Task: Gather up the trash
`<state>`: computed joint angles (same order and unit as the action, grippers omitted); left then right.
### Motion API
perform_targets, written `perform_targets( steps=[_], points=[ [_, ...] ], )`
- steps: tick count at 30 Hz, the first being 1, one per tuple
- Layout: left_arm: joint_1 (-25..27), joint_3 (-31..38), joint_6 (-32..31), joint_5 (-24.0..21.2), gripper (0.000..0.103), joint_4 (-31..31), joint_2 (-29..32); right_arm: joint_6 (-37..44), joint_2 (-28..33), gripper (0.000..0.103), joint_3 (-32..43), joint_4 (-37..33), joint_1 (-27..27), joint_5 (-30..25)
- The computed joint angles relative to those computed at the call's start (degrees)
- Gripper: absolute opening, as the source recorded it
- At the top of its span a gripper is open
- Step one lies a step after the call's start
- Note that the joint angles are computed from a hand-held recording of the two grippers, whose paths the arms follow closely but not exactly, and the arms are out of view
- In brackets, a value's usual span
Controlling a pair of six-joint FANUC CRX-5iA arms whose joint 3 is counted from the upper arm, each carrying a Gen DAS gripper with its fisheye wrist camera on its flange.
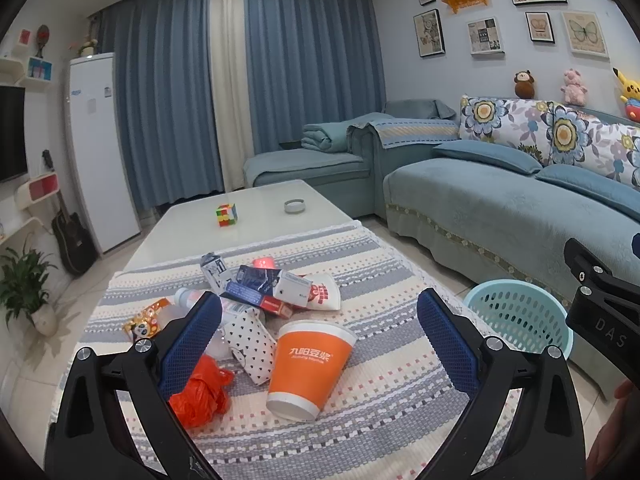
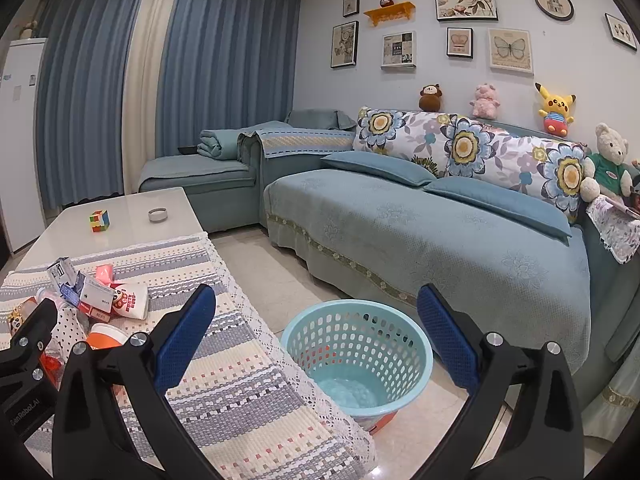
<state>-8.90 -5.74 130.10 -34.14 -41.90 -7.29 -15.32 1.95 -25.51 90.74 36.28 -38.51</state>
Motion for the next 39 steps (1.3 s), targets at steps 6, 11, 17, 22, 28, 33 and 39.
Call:
perform_targets(
  steps=[6,11,17,22,28,33,39],
  points=[
    [0.0,0.5,-0.1,-0.3,0.095,0.4,0.3,0.3,-0.1,0.095,0.0,-0.6,0.1,0.1],
    [-0.3,0.0,1.0,-0.3,0.095,-0.4,0.1,0.6,0.1,0.095,0.1,-1.0,0.2,0.1],
    [0.0,-0.1,0.7,0.2,0.095,0.0,0.1,0.7,0.3,0.095,0.2,-1.3,0.3,0.1],
    [0.4,-0.5,0.6,0.9,0.095,0.1,0.2,1.2,0.3,0.095,0.3,-1.5,0.3,0.4],
    [0.2,-0.4,1.1,0.9,0.095,0.0,0.5,1.2,0.4,0.095,0.3,-1.5,0.4,0.3],
    [0.7,-1.0,0.3,1.3,0.095,0.6,-0.2,1.4,0.6,0.095,0.6,-2.1,0.5,0.0],
    [0.9,-1.0,-0.2,1.5,0.095,1.1,-0.2,1.3,0.6,0.095,0.6,-1.9,0.4,0.0]
  ],
)
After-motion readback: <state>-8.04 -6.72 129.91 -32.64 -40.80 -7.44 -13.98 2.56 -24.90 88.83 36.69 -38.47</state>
